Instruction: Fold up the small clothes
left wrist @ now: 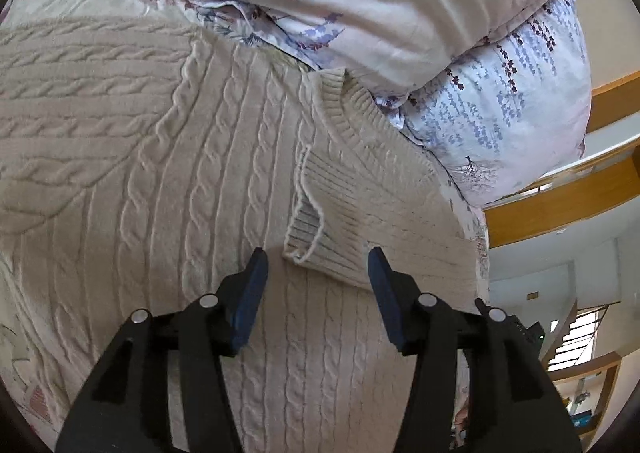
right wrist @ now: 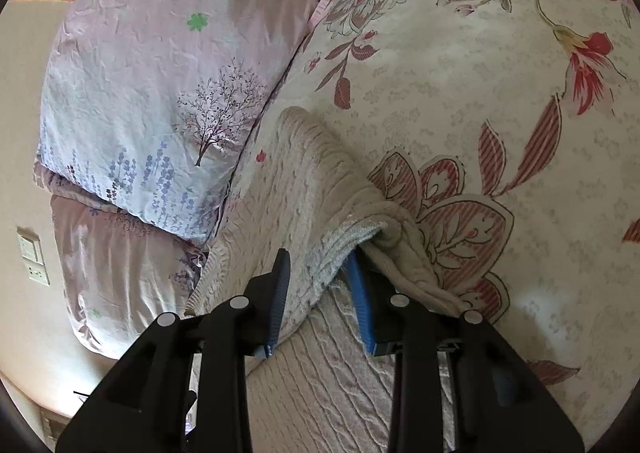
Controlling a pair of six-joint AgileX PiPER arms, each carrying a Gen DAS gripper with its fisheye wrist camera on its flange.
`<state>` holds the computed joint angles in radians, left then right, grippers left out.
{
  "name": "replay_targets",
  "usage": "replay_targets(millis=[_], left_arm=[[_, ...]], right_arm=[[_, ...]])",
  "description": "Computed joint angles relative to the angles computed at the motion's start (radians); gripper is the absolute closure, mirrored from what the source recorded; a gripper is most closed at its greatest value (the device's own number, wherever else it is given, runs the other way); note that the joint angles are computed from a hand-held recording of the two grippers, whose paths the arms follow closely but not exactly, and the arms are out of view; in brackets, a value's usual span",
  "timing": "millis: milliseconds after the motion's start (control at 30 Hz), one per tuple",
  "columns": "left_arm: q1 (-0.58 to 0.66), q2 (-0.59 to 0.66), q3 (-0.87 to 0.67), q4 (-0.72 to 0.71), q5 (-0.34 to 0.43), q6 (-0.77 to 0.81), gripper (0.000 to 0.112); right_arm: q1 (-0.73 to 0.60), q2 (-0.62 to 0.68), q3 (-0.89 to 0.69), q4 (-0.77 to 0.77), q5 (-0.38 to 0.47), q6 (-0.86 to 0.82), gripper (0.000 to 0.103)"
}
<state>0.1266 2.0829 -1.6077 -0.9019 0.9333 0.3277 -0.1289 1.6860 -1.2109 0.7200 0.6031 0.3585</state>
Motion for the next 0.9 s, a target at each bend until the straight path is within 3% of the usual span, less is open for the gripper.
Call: replay_targets(millis=[33, 200, 233, 267, 433, 600, 700, 800, 833, 900], left_arm=[[0.000, 0.000, 0.002, -0.008, -0.004, -0.002, 0.061], [-0.006, 0.057, -0.047, -0.047, 0.004, -0.042, 0.103], [-0.009, 0.069, -0.063, -0.043, 0.005, -0.053, 0.104], [-0.011, 0.074, -0.071, -0.048, -0.001, -0.050, 0.105], [0.012, 0.048, -0.090, -0.061, -0.023, 0.026, 0.105], [-0.002, 0.063, -0.109, 0.070, -0.037, -0.032, 0.105], [-0.011, 0.047, -0.078, 0.090, -0.066, -0.010, 0.102], [0.015, 0.003, -0.023, 0.059, -0.057, 0.035, 0.098], [0.035, -0.018, 0.010, 0.023, -0.052, 0.080, 0.095], [0.110, -0.084, 0.109, -0.071, -0.022, 0.208, 0.080]], right_arm=[[0.003, -0.002, 0.000, -0.007, -0.003, 0.010, 0.071], [0.019, -0.001, -0.005, -0.072, -0.036, 0.058, 0.075], [0.028, -0.004, -0.007, -0.111, -0.049, 0.079, 0.093], [0.036, -0.009, -0.007, -0.131, -0.061, 0.090, 0.095], [0.099, -0.051, 0.021, -0.313, -0.108, 0.228, 0.095], [0.174, -0.006, -0.025, -0.578, -0.043, 0.453, 0.095], [0.241, 0.021, -0.105, -0.783, 0.061, 0.579, 0.094], [0.295, -0.001, -0.113, -0.916, 0.117, 0.663, 0.069], [0.304, -0.013, -0.102, -0.936, 0.114, 0.675, 0.056], [0.327, -0.049, -0.065, -0.966, 0.086, 0.684, 0.048]])
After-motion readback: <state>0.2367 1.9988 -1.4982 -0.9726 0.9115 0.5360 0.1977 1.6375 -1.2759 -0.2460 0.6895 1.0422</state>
